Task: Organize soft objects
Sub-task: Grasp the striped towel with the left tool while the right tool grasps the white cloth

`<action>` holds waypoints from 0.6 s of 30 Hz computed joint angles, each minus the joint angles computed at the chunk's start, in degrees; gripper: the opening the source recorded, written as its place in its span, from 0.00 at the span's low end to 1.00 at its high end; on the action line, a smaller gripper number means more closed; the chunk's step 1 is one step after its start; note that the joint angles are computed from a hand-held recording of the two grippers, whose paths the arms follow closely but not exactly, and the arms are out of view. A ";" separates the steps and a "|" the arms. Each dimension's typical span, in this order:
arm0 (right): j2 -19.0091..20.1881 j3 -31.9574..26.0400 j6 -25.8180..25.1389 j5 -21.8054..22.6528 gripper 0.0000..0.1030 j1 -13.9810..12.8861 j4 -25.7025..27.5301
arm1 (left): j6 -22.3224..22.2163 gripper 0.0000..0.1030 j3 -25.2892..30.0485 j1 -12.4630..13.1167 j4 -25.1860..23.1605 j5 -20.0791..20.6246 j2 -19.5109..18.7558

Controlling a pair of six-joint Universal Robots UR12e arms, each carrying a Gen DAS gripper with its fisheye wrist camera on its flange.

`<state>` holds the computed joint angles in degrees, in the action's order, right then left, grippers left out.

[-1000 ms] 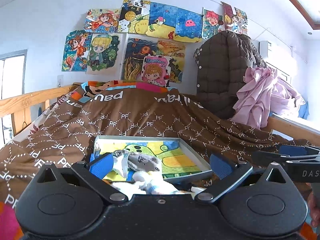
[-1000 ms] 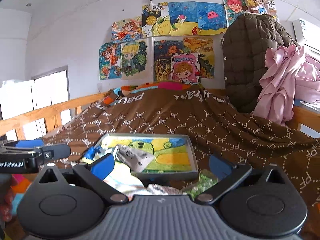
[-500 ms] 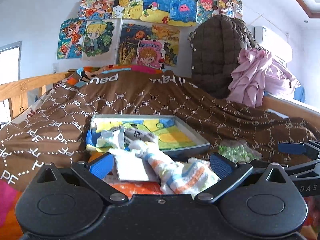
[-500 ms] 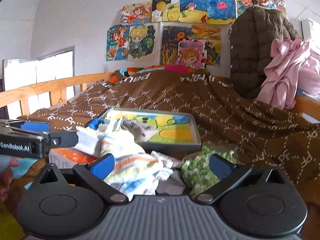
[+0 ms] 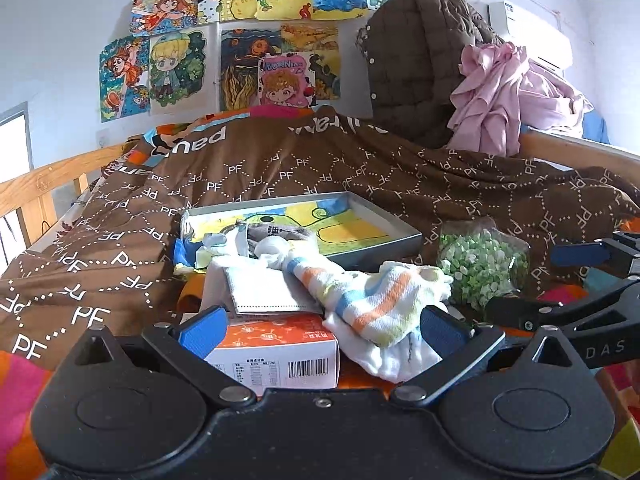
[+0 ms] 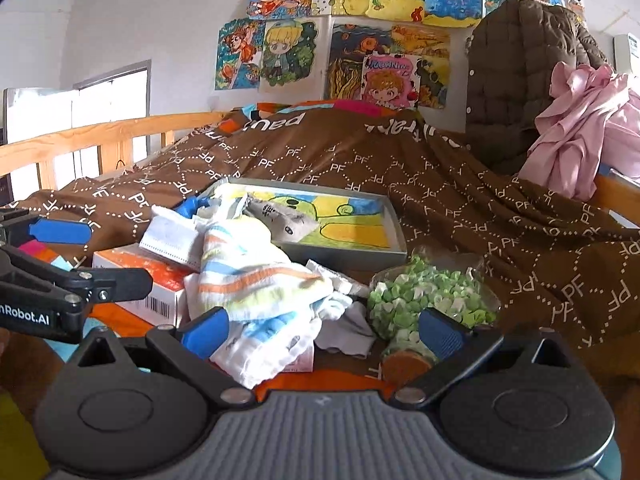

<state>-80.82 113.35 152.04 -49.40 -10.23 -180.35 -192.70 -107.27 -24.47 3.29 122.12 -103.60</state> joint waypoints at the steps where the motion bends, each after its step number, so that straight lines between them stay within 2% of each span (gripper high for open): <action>1: 0.02 -0.01 -0.11 0.04 1.00 0.02 0.15 | 0.10 0.99 0.00 0.00 -0.03 -0.06 0.01; 12: 0.43 -0.26 -1.63 0.14 1.00 0.75 2.10 | 1.94 0.99 -0.30 0.48 -0.61 -0.87 0.26; 18: 0.79 -0.94 -2.91 1.87 1.00 0.88 5.45 | 2.98 0.99 -0.45 1.69 -0.82 -4.08 0.59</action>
<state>-80.02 112.41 149.13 -47.52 -9.35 -174.90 -189.71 -107.72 -22.78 2.47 118.03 -103.01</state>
